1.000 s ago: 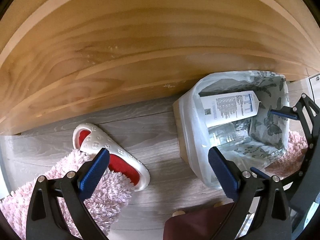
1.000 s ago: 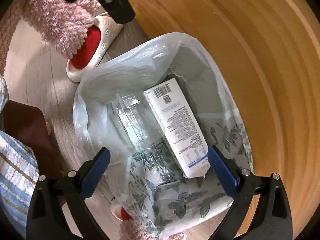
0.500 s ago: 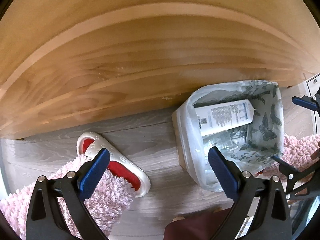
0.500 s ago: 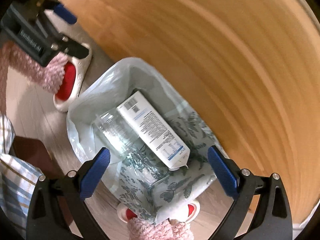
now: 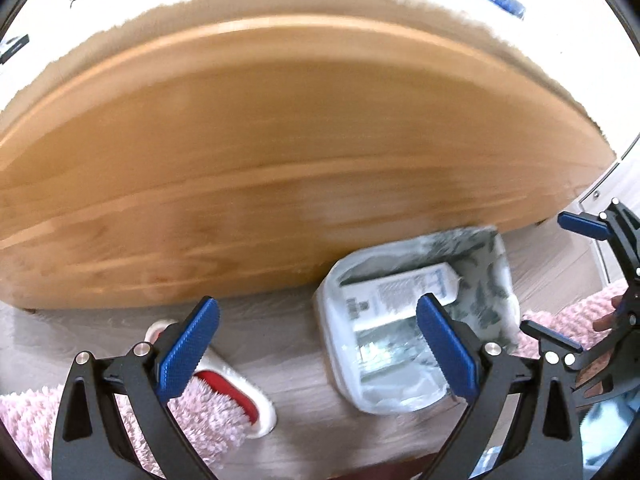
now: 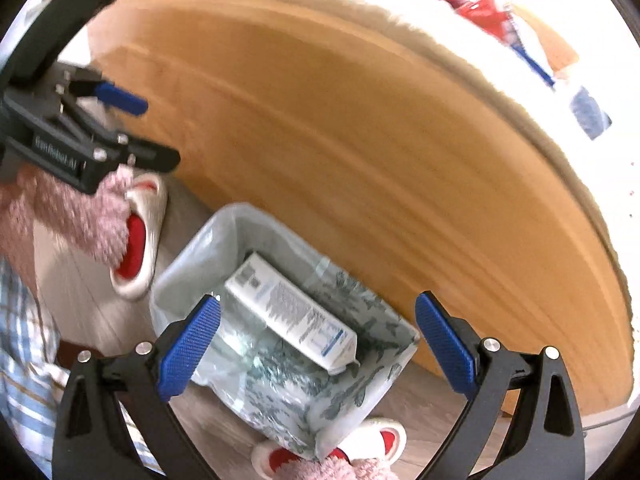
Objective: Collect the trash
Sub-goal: 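Raise both open tools out of the bag back toward the bed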
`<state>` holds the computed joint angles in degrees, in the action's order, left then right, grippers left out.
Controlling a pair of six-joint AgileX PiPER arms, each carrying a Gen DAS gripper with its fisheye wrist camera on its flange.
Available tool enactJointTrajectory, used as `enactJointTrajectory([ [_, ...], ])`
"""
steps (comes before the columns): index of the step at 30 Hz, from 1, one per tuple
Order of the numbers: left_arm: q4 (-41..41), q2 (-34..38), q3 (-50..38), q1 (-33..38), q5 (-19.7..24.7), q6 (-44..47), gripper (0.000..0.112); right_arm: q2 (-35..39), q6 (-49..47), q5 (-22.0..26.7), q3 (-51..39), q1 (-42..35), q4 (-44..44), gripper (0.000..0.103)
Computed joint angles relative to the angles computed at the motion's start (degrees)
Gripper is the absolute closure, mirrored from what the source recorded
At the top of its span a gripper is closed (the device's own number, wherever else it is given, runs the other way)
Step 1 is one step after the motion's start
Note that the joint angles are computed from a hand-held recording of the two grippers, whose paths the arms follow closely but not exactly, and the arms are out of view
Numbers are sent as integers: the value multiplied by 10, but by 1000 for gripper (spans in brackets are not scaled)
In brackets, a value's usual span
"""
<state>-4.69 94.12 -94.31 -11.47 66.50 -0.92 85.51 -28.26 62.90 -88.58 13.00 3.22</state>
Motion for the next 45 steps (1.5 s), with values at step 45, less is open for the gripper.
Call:
enactJointTrajectory([
  [45,-85,-86,-35,-2,-141,66,17,-127,255,-207,-7,-154,21,9],
])
